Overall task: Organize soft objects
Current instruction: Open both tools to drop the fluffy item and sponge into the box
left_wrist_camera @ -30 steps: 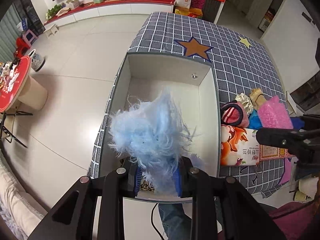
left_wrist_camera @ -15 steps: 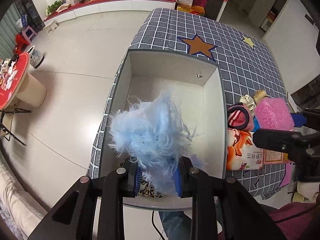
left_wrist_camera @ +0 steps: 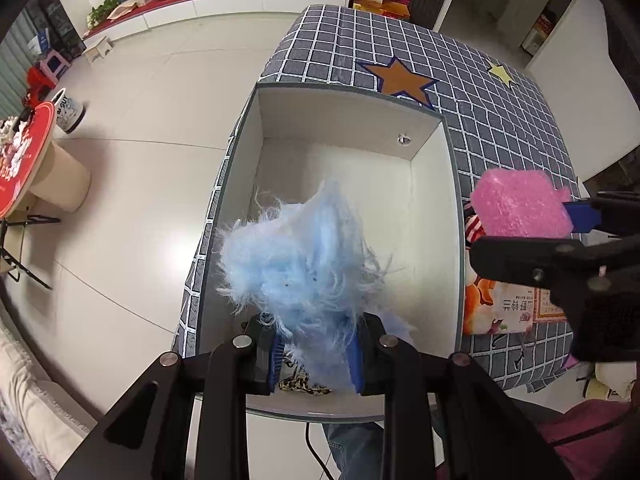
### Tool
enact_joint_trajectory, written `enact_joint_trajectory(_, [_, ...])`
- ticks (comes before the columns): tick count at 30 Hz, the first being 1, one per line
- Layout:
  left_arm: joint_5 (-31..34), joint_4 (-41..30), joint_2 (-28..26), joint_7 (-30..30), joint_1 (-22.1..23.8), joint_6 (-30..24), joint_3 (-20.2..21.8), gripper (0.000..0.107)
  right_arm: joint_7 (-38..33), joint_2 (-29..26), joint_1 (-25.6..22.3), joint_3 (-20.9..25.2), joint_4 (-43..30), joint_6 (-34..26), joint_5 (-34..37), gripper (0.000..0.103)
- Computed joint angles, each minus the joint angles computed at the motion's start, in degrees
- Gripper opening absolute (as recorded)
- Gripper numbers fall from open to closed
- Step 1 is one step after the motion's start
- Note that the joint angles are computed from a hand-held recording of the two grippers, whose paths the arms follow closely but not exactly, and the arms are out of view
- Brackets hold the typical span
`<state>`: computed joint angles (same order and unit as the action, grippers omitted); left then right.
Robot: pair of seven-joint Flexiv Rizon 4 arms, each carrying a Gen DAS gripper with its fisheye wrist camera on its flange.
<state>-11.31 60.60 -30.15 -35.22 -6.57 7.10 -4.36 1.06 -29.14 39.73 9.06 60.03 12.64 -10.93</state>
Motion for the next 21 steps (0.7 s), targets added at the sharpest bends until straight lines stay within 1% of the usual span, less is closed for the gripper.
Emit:
enact_joint_trajectory(4, [0.71, -0.95, -0.83, -0.34, -0.18, -0.62, 0.17, 0.029, -0.32, -0.46, -0.18, -0.55, -0.85, -0.44, -0.77, 0.072])
enact_joint_trajectory(9, [1.29, 0.02, -0.5, 0.68, -0.3, -0.06, 0.19, 0.029, -0.96, -1.27, -0.8, -1.17, -2.21, 0.4, -1.27, 0.072])
enact_joint_trajectory(11, [0.76, 0.74, -0.14, 1.11, -0.17, 0.41, 0.0, 0.037, -1.4, -1.52, -1.0, -1.24, -2.46, 1.03, -1.27, 0.072])
enact_joint_trajectory(12, [0.39, 1.07, 0.01, 1.24, -0.1, 0.63, -0.11, 0.049, -1.45, -1.45, -1.18, -1.23, -2.09, 1.8, -1.15, 0.072])
enact_joint_trajectory(13, [0.05, 1.08, 0.0, 1.38, 0.0, 0.57, -0.22, 0.065, -1.35, -1.22, -1.41, -1.17, -1.36, 3.01, -0.89, 0.074])
enact_joint_trajectory(14, [-0.18, 1.16, 0.05, 1.45, 0.04, 0.59, -0.27, 0.073, -1.0, -0.81, -1.77, -1.05, -0.23, 4.8, -0.43, 0.074])
enact_joint_trajectory(15, [-0.46, 1.41, 0.21, 1.52, 0.09, 0.85, -0.32, 0.083, -0.61, -0.48, -2.02, -0.95, 0.67, 6.13, -0.12, 0.075])
enact_joint_trajectory(16, [-0.71, 1.73, 0.4, 1.67, 0.17, 1.21, -0.34, 0.084, -0.09, -0.03, -2.29, -0.85, 1.81, 7.76, 0.19, 0.082])
enact_joint_trajectory(17, [-1.05, 2.0, 0.55, 1.83, 0.25, 1.57, -0.43, 0.085, 0.64, 0.59, -2.5, -0.79, 3.2, 9.56, 0.34, 0.095])
enact_joint_trajectory(19, [-1.79, 1.46, 0.24, 1.39, 0.5, 0.85, -0.54, 0.092, 2.6, 1.63, -2.3, -1.05, 5.16, 11.06, -0.59, 0.102])
enact_joint_trajectory(20, [-2.05, 1.15, 0.02, 1.0, 0.54, 0.48, -0.56, 0.095, 3.74, 2.4, -2.2, -1.13, 6.5, 11.92, -1.19, 0.102])
enact_joint_trajectory(21, [-2.4, 0.61, -0.32, 0.54, 0.63, -0.33, -0.64, 0.103, 4.41, 2.98, -2.41, -0.9, 7.56, 12.86, -1.16, 0.102])
